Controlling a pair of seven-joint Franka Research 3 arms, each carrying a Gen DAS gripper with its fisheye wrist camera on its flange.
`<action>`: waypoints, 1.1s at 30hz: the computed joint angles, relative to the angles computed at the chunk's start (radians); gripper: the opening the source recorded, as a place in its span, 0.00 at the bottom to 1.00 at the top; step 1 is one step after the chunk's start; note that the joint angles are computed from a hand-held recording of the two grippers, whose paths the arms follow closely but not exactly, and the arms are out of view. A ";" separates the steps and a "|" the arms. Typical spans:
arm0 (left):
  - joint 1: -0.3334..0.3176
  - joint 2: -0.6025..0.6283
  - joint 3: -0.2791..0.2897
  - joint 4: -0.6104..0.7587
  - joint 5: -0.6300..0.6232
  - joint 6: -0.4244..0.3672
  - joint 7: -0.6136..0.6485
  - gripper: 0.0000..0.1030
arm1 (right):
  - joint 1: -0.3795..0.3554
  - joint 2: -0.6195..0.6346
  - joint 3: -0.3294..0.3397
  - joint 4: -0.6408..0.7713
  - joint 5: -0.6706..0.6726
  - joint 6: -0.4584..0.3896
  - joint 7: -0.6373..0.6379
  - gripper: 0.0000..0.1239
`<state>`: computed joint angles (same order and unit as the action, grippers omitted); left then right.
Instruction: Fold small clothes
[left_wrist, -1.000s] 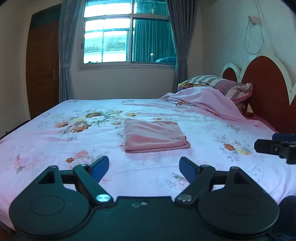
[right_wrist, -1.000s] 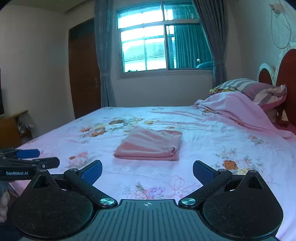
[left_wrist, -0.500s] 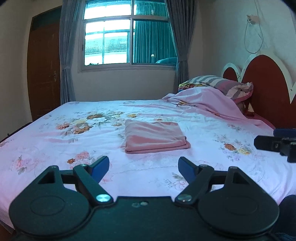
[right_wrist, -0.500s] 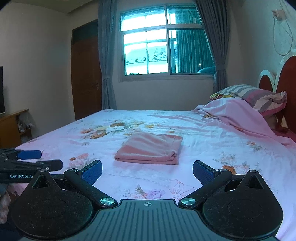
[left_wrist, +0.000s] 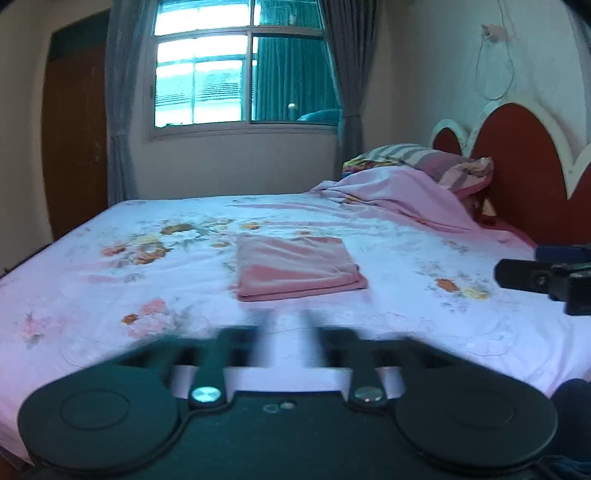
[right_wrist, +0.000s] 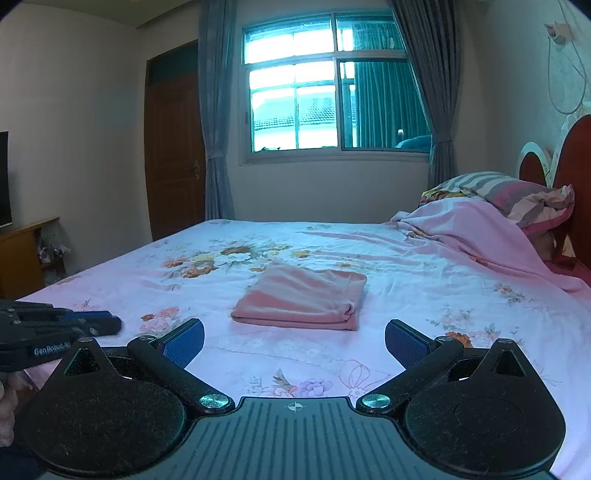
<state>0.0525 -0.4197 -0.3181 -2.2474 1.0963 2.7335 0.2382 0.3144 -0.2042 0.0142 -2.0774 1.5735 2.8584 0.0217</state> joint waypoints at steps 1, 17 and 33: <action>0.042 -0.011 -0.053 0.004 0.086 -0.041 -0.093 0.97 | 0.000 0.000 0.000 0.000 0.004 0.000 -0.002 0.83; -0.038 -0.004 -0.004 0.013 0.177 -0.101 -0.189 0.99 | 0.001 -0.006 0.003 -0.004 0.003 0.005 0.001 0.83; -0.042 -0.004 -0.004 0.024 0.117 -0.120 -0.149 0.99 | 0.002 -0.012 -0.003 -0.007 -0.003 -0.001 0.004 0.83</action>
<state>0.0108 -0.4236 -0.3222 -2.2230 1.2132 2.6140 0.0894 0.3163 -0.2161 0.0112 -2.0842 1.5708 2.8576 0.0256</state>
